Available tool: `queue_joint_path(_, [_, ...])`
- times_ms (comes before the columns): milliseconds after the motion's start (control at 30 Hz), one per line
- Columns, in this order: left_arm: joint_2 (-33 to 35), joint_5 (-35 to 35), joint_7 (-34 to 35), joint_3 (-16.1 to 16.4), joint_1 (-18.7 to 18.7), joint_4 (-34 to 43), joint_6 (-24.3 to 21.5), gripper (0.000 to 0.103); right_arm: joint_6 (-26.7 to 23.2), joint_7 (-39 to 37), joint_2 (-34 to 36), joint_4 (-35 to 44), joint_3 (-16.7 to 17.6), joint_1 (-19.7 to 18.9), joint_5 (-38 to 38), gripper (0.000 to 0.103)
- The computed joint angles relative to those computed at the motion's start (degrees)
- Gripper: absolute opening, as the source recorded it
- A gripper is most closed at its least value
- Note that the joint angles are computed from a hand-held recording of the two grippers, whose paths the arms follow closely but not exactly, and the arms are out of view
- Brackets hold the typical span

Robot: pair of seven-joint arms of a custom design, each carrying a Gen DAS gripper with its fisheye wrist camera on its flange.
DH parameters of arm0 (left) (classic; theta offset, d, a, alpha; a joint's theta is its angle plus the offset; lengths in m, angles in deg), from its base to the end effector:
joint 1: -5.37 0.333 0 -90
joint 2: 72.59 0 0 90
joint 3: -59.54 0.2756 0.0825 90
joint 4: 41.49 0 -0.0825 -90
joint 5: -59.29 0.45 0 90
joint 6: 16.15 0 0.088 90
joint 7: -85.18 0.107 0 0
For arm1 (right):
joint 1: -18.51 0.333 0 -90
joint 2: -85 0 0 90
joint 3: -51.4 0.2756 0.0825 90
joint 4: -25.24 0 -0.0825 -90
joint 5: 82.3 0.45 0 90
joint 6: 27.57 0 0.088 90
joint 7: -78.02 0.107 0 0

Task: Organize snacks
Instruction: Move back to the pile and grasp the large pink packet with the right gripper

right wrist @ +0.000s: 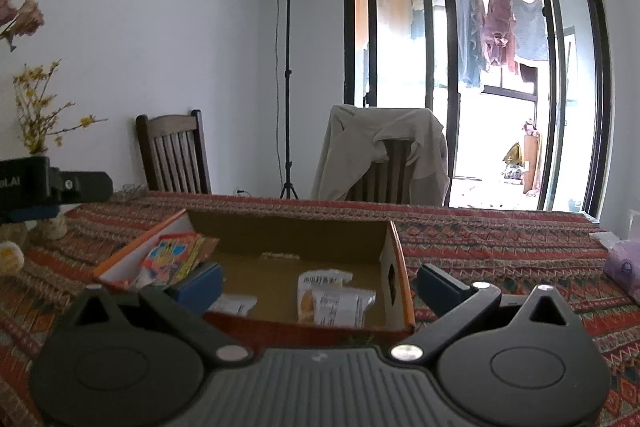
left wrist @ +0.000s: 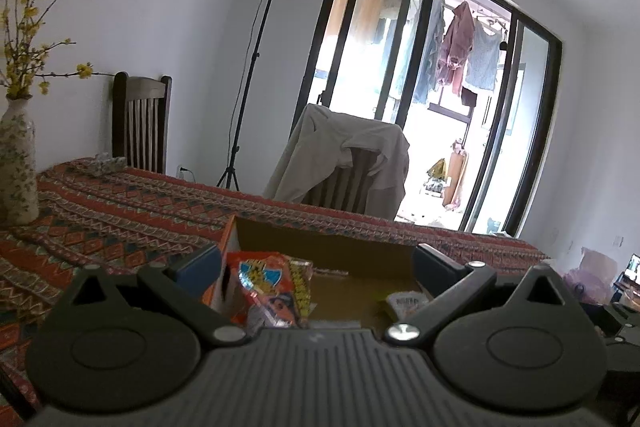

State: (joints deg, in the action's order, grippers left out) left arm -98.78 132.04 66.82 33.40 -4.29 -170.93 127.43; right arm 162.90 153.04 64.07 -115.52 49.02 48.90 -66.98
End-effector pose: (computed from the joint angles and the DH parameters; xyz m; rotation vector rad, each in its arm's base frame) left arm 0.4359 -0.3445 0.5363 -1.6576 1.1378 -1.1348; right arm 0.4890 0.2271 0.5113 -1.6830 1.0612 -0.7461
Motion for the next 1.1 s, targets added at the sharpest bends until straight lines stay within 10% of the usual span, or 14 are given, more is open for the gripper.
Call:
queue_joint_path(233, [-4.68, -4.56, 2.48, -0.14, -1.62, -5.02, -0.52, 0.103, -1.92, -0.28, -4.39, -4.44, 1.60, -1.44, 0.84, 0.103])
queue_joint_path(633, [-11.09, -14.54, 8.05, -0.47, -3.59, -12.84, -0.82, 0.103, -6.52, -5.70, -9.72, -9.62, -5.23, 6.57, 3.34, 0.103])
queue_joint_path(1100, [-15.91, -24.20, 13.34, -1.27, -6.37, -18.44, -2.19, 0.103, -16.44, -8.61, -10.09, -9.47, 3.24, 3.90, 8.60, 0.100])
